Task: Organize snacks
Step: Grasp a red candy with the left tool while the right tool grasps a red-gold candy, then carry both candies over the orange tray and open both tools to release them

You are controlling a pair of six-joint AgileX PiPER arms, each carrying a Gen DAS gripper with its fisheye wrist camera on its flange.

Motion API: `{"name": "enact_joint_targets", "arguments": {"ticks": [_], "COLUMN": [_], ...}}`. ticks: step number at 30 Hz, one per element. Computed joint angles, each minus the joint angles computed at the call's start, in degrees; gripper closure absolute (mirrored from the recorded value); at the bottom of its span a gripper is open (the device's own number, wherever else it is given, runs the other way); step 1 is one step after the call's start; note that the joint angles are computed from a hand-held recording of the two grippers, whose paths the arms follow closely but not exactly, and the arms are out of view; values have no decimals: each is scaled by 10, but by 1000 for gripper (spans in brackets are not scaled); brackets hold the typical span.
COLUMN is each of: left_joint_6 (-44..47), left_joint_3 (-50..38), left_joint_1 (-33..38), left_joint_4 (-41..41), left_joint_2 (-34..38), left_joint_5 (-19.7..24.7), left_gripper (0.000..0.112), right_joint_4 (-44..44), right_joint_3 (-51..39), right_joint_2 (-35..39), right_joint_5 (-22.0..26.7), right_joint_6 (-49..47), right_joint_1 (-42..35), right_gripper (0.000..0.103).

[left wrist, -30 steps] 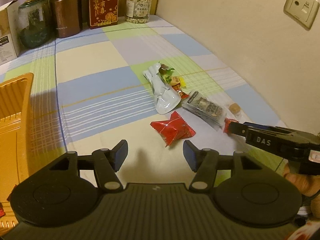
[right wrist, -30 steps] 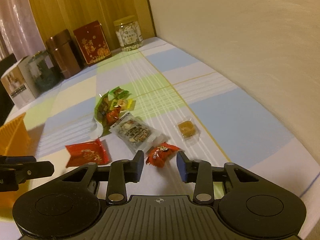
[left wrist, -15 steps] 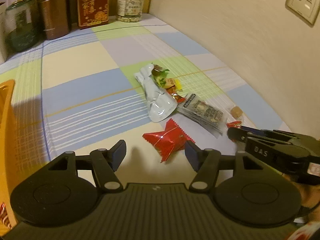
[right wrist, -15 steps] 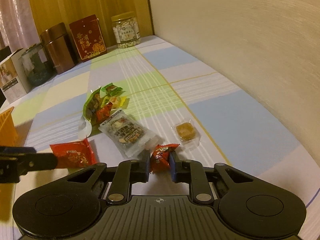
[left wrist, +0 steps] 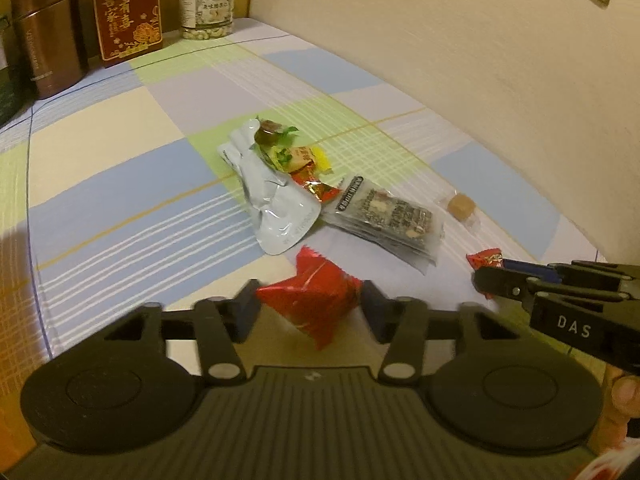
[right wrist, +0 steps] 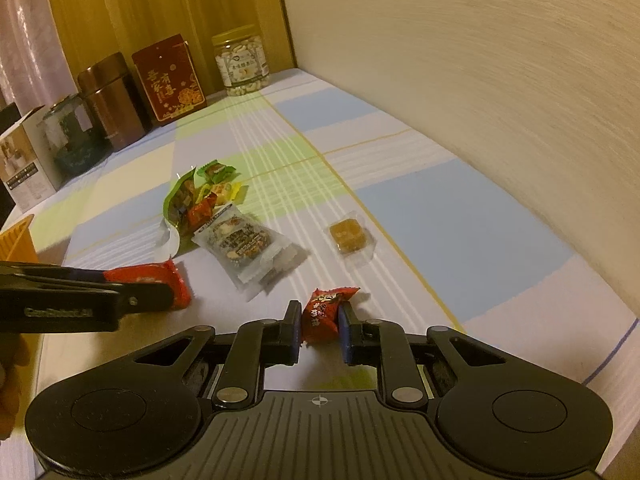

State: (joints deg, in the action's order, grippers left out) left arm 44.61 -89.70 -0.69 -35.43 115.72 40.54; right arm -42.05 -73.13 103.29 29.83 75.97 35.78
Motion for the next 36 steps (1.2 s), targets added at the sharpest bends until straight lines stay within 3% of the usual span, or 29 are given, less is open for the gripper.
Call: {"name": "enact_joint_targets", "arguments": {"ticks": [4, 18, 36], "left_joint_6": [4, -30, -68], "left_joint_3": [11, 116, 218], "left_joint_1": [1, 33, 164], "left_joint_4": [-12, -19, -15], "left_joint_2": [-9, -126, -336], "left_joint_5": [-4, -16, 51], "left_gripper": [82, 83, 83], "right_joint_4": [2, 2, 26], "right_joint_3": [0, -6, -134], "right_joint_2": [-1, -38, -72], "right_joint_5": [0, 31, 129], "right_joint_6": [0, -7, -77], "right_joint_1": [1, 32, 143], "right_gripper": [84, 84, 84]}}
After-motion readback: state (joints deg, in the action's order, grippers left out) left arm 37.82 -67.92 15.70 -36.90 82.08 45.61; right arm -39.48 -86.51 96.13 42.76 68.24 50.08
